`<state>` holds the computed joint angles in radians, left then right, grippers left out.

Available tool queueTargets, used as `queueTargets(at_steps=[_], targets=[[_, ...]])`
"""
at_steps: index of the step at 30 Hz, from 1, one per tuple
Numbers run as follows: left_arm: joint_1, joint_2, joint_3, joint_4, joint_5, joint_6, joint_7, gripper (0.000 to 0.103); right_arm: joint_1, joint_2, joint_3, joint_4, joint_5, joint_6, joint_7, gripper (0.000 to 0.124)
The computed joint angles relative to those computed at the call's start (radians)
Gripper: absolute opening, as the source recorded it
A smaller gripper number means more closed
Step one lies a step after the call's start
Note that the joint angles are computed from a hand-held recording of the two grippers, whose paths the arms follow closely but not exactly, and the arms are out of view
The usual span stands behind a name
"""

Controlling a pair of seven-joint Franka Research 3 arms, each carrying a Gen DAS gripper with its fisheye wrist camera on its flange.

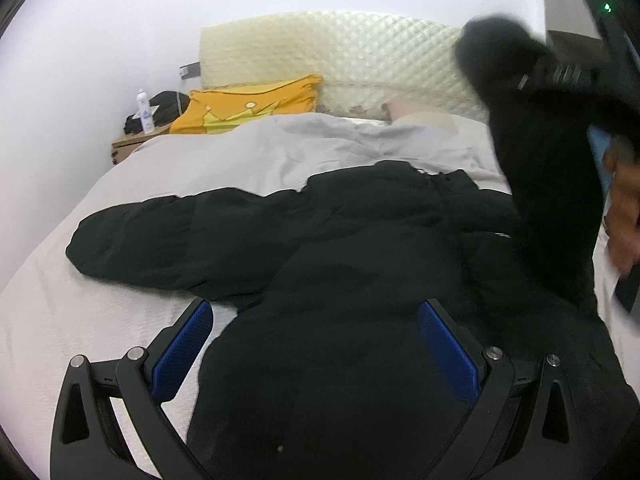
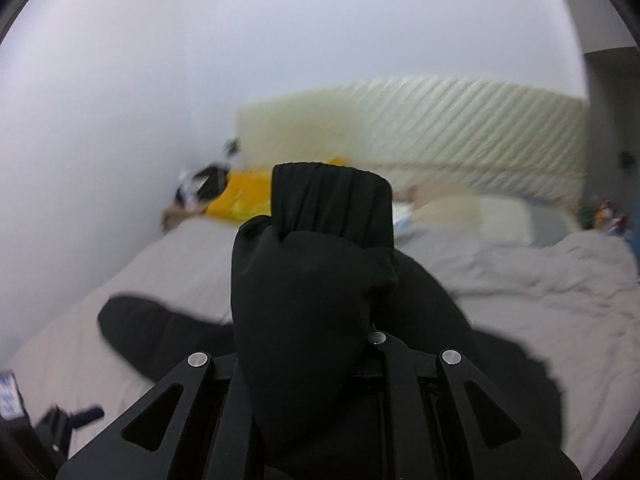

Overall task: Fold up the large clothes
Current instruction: 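Lift the sleeve with the right tool and fold it across the jacket body, then lay the sleeve on the jacket body, open the right tool and withdraw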

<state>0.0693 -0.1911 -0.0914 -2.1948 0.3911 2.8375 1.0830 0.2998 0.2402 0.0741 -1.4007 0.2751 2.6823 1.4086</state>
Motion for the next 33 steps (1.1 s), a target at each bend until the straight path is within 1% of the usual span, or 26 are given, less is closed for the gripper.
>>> queueTargets(at_steps=[3,4,6,8,12,14,16,18,23,24,25,26,29,33], targets=[[-0.001,0.006,0.021,-0.004,-0.039,0.007,0.025,0.102,0.023,0.030,0.023,-0.026,0.012,-0.023,-0.011,0.010],[0.001,0.008,0.025,-0.004,-0.048,0.006,0.031,0.102,0.043,0.057,0.020,-0.003,-0.010,-0.043,0.014,0.010],[0.004,0.010,0.032,-0.007,-0.067,0.009,0.044,0.102,0.060,0.088,0.022,-0.014,-0.017,-0.060,0.031,0.011],[0.008,0.011,0.035,-0.011,-0.079,0.010,0.054,0.102,0.061,0.106,0.028,-0.027,-0.006,-0.082,0.029,0.011],[0.012,0.026,0.036,0.001,-0.100,0.004,0.067,0.102,0.059,0.104,0.030,-0.079,0.009,-0.085,0.013,0.011],[0.010,0.026,0.036,0.003,-0.110,0.005,0.074,0.102,0.051,0.105,0.035,-0.078,0.026,-0.092,0.001,0.011],[0.013,0.025,0.029,0.003,-0.101,0.004,0.069,0.102,0.054,0.074,0.041,-0.117,0.041,-0.081,-0.003,0.014],[0.012,0.025,0.028,0.002,-0.101,0.006,0.070,0.102,0.037,0.058,0.050,-0.122,0.079,-0.100,-0.031,0.019],[0.003,0.013,0.022,-0.006,-0.111,0.004,0.072,0.102,0.025,0.005,0.053,-0.150,0.129,-0.120,-0.079,0.030],[0.000,0.009,0.022,-0.010,-0.115,0.009,0.073,0.102,0.024,-0.007,0.051,-0.157,0.137,-0.126,-0.081,0.037],[-0.004,0.006,0.024,-0.014,-0.122,0.013,0.077,0.102,0.023,-0.023,0.045,-0.168,0.138,-0.129,-0.073,0.048],[-0.008,0.004,0.027,-0.016,-0.130,0.017,0.083,0.102,0.013,-0.045,0.049,-0.187,0.172,-0.126,-0.092,0.050],[-0.025,-0.004,0.028,-0.028,-0.156,0.028,0.106,0.102,-0.008,-0.098,0.047,-0.227,0.245,-0.136,-0.154,0.050],[-0.035,-0.012,0.019,-0.036,-0.160,0.042,0.112,0.102,-0.023,-0.201,0.012,-0.329,0.231,-0.090,-0.181,0.050]])
